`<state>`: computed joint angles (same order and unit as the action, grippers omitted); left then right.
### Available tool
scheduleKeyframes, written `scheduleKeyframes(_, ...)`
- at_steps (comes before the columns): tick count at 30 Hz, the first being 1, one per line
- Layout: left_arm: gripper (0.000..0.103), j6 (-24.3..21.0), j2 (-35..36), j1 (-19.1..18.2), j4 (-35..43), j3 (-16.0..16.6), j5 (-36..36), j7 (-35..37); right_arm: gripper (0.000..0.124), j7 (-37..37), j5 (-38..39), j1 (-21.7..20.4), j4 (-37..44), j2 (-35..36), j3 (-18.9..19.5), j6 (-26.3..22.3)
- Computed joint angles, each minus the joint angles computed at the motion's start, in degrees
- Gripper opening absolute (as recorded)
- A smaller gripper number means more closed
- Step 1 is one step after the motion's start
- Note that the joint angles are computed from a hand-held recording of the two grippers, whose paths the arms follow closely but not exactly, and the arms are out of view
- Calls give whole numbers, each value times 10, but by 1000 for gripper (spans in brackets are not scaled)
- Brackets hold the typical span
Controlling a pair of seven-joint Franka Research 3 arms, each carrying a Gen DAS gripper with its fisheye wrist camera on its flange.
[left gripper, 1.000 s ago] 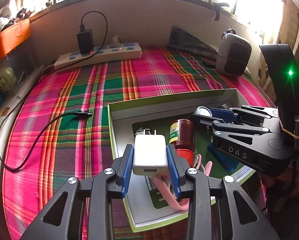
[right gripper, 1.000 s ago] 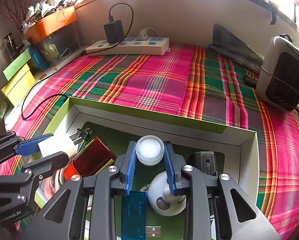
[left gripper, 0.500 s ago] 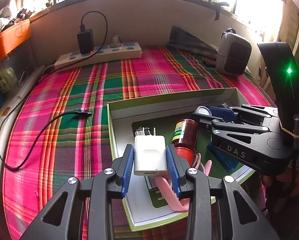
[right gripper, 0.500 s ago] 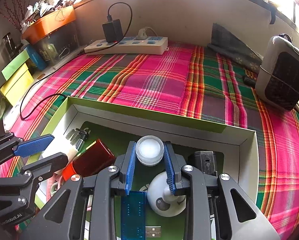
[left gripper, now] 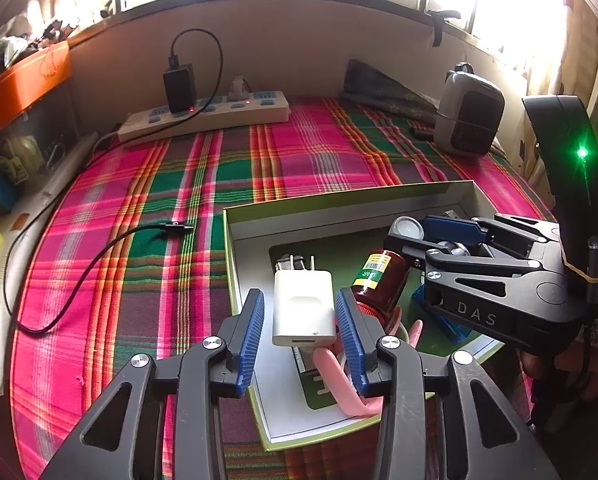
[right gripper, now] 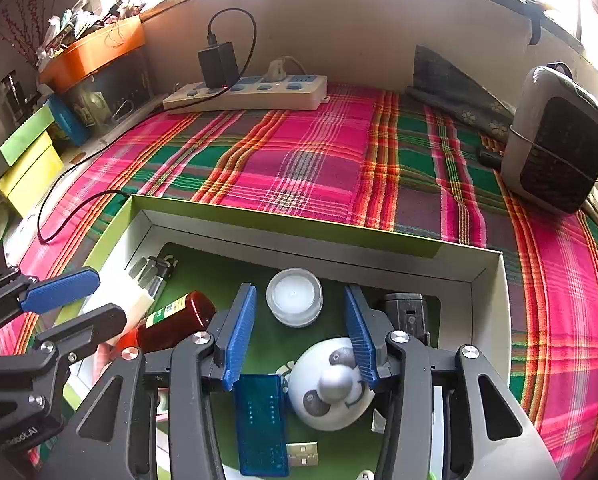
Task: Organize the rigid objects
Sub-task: 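Lower both items into the box and open the right tool, then open the left tool to release the charger and lift both tools out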
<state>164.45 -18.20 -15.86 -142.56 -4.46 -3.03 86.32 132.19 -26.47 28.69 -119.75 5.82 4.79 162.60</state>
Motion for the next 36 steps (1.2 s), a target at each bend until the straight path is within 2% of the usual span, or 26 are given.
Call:
scheduleKeyframes(5, 37, 6, -17, 21, -13, -24, 39, -35, 46, 20, -17, 0, -13, -14, 1, 3)
scheduleKeyframes(8, 37, 6, -26, 9, -20, -14, 37, -37, 46, 37, -32, -3, -20, -24, 5, 0)
scheduleKeyframes(11, 38, 12, -43, 32, -31, -37, 76, -71, 46, 60, -52, -7, -28, -35, 12, -3)
scheduleKeyframes(14, 38, 10, -57, 15, -40, -24, 74, -76, 46, 64, -50, -14, -41, -46, 19, 9)
scheduleKeyframes(17, 38, 8, -75, 22, -53, -35, 92, -98, 46, 94, -73, -20, -54, -63, 28, 8)
scheduleKeyframes(20, 38, 4, -95, 13, -66, -31, 97, -109, 46, 120, -100, -30, -71, -85, 43, 7)
scheduleKeyframes(22, 38, 3, -106, 19, -73, -39, 108, -123, 46, 150, -125, -40, -84, -104, 56, 5)
scheduleKeyframes(28, 38, -9, -143, 8, -99, -42, 121, -146, 46, 196, -143, -68, -121, -153, 97, -11)
scheduleKeyframes(36, 38, -26, -184, -3, -132, -50, 133, -177, 46, 223, -126, -88, -169, -204, 141, -29)
